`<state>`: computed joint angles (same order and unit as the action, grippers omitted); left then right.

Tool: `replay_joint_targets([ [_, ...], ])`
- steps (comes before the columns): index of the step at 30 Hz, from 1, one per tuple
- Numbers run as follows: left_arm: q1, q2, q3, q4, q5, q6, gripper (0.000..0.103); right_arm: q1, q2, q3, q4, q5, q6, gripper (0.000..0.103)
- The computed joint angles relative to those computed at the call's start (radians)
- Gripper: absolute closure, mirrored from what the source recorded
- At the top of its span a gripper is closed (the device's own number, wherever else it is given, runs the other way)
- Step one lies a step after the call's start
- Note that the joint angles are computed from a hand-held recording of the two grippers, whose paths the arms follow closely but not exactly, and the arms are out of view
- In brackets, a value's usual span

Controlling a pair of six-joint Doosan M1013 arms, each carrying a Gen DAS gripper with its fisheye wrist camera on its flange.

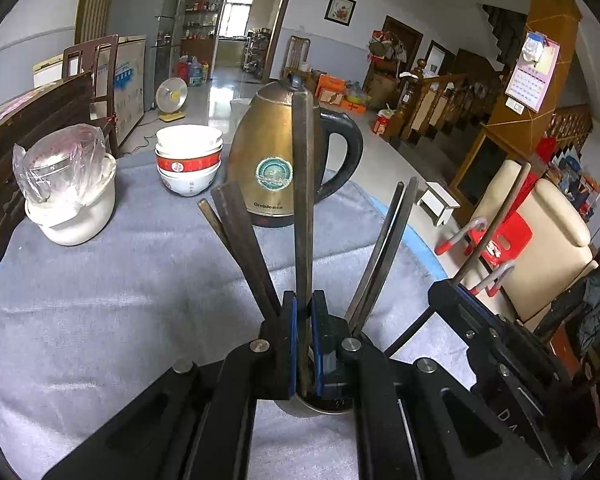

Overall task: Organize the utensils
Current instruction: 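Lower both held chopsticks down into the grey cup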

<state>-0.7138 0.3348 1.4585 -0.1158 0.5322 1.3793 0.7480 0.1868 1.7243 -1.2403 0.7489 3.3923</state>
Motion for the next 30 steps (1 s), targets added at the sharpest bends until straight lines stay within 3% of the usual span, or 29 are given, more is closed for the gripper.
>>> replay_joint_targets([
  [30, -0.001, 0.018, -0.014, -0.013, 0.04, 0.026, 0.096, -0.019, 0.017, -0.006, 0.101, -0.038, -0.072, 0.096],
])
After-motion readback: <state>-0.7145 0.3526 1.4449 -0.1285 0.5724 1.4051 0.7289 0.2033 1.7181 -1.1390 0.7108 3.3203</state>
